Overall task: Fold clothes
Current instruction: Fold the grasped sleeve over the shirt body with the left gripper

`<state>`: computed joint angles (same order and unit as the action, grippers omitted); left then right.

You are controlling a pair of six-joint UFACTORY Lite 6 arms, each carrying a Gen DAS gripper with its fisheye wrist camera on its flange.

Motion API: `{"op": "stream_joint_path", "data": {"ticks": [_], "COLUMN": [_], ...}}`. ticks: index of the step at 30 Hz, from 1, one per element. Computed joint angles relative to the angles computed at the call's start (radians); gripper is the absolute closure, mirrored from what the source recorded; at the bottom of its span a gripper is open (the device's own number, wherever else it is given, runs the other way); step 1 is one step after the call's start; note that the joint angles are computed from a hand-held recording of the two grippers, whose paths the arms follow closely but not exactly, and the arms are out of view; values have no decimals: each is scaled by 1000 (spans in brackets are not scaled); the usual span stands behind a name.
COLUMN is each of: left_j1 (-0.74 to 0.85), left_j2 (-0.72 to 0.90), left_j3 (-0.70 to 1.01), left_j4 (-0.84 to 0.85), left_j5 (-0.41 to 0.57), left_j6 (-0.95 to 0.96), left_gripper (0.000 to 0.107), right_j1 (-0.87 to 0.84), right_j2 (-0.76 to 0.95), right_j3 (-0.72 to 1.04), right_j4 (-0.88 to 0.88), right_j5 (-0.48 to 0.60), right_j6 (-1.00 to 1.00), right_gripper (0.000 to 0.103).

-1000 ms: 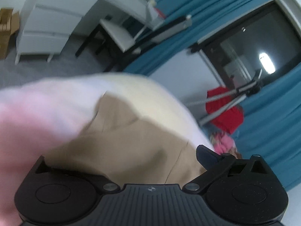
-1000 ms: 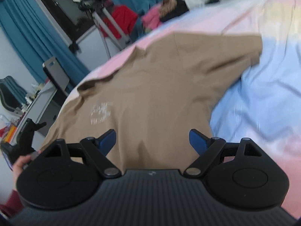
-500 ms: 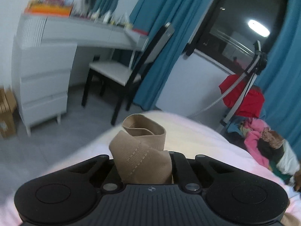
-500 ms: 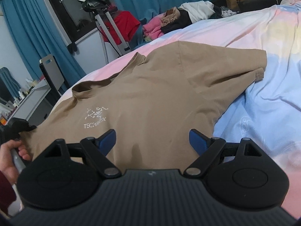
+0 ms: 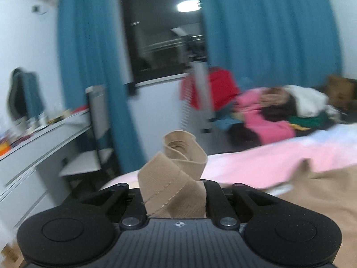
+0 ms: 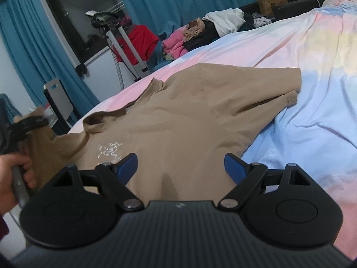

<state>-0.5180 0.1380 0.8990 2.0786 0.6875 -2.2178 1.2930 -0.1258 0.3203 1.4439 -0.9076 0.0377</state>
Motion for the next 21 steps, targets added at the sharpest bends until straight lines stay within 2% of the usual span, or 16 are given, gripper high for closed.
{"op": "stream_joint_path", "data": {"ticks": [3,6,10,12,13,14,15,16,20,21], "left_j1": [-136,-201,-220,-190,-181,-171,-167,-155,-133,-155], "left_j2": [179,392,602,630,626,602,577,527,176,72], "left_j3": [126,290,461,468,463,433,408,359,-5,-110], "left_j4": [-61,-147,-243,-204,-191,-177,-185,-158,9,9], "left_j5": [24,23,-33,-36,-36,-40,-45,-85,-211,-210], "left_j6": [-1,54,100,79,69,54,53,26,-156,-207], "left_gripper": [99,97,80,72,59,51,28,9,7,7], "right_j1": [-9,-28,-64,-77,-84,-91,-100,-99,-46,-30], "right_j2": [-30,-30,-47,-48,-48,-47,-45,-45,-49,-51], "right_j3": [-25,-35,-64,-75,-81,-86,-87,-86,-77,-75], "right_j4": [-3,-2,-50,-77,-91,-104,-119,-113,-40,-23], "right_j5": [3,4,22,23,24,24,27,24,-52,-75], "right_j6": [11,15,49,69,79,89,98,91,23,5], "right_gripper": [17,17,17,17,17,17,17,17,17,17]}}
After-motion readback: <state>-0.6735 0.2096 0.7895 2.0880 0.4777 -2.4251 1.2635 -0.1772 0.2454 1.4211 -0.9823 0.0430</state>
